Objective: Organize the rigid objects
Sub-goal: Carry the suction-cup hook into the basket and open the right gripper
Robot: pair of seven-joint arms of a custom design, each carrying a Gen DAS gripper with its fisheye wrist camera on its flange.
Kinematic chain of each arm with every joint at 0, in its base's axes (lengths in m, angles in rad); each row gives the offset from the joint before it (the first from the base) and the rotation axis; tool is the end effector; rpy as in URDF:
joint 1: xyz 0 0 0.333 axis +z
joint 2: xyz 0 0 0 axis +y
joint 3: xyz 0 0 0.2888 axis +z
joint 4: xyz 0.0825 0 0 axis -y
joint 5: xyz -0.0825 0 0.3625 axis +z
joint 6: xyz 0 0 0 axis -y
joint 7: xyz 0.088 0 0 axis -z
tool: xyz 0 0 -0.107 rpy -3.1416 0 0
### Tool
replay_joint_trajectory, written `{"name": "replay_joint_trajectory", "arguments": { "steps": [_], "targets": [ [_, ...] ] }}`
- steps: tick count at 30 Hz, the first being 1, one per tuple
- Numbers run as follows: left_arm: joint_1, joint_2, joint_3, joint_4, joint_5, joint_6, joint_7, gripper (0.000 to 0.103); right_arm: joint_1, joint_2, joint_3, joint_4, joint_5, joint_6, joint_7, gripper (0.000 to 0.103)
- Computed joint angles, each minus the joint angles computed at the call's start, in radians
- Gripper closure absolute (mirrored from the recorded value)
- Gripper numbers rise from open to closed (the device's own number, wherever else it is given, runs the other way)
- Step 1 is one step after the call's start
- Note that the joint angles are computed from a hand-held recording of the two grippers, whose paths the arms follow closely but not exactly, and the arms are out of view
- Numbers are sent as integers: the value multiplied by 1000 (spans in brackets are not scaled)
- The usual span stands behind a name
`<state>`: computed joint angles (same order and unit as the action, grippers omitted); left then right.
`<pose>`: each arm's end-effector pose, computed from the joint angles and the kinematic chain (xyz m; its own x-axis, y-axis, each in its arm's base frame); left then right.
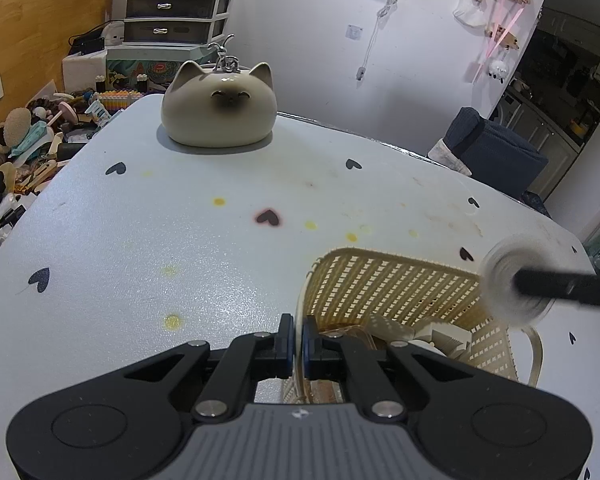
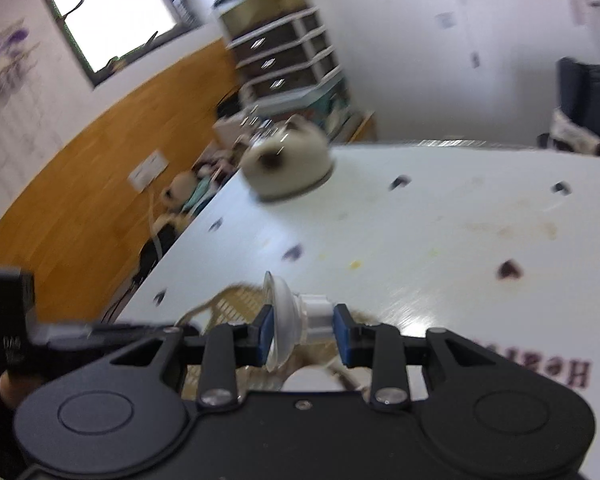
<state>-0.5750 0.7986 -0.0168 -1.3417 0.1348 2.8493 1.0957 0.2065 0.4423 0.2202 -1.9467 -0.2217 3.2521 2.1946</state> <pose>0.6209 -0.4215 0.3252 -0.2854 -0.9362 0.2051 -0.7779 0.1013 -0.6202 0.5826 0.2722 0.3541 0.1331 -0.9073 -0.3990 -0.7317 0.1816 -0.6570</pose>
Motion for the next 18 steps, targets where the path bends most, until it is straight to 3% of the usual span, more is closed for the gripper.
{"name": "replay_joint_trajectory", "arguments": {
  "steps": [3,7,13,18],
  "targets": [
    [1,-2,-1,-4,0,2,1,99,-89,50,127,49,7,-62,-53,70],
    [2,-2,-2,-3,-1,2,2,99,-145,106,231,94,54,-114,-146,70],
    [2,-2,-1,-4,-1,3,2,99,-131,186,262,190,129,-208,-242,70],
    [2,-2,-2,-3,-2,2,2,99,-74,227,228,265,174,-270,-294,70]
  ]
}}
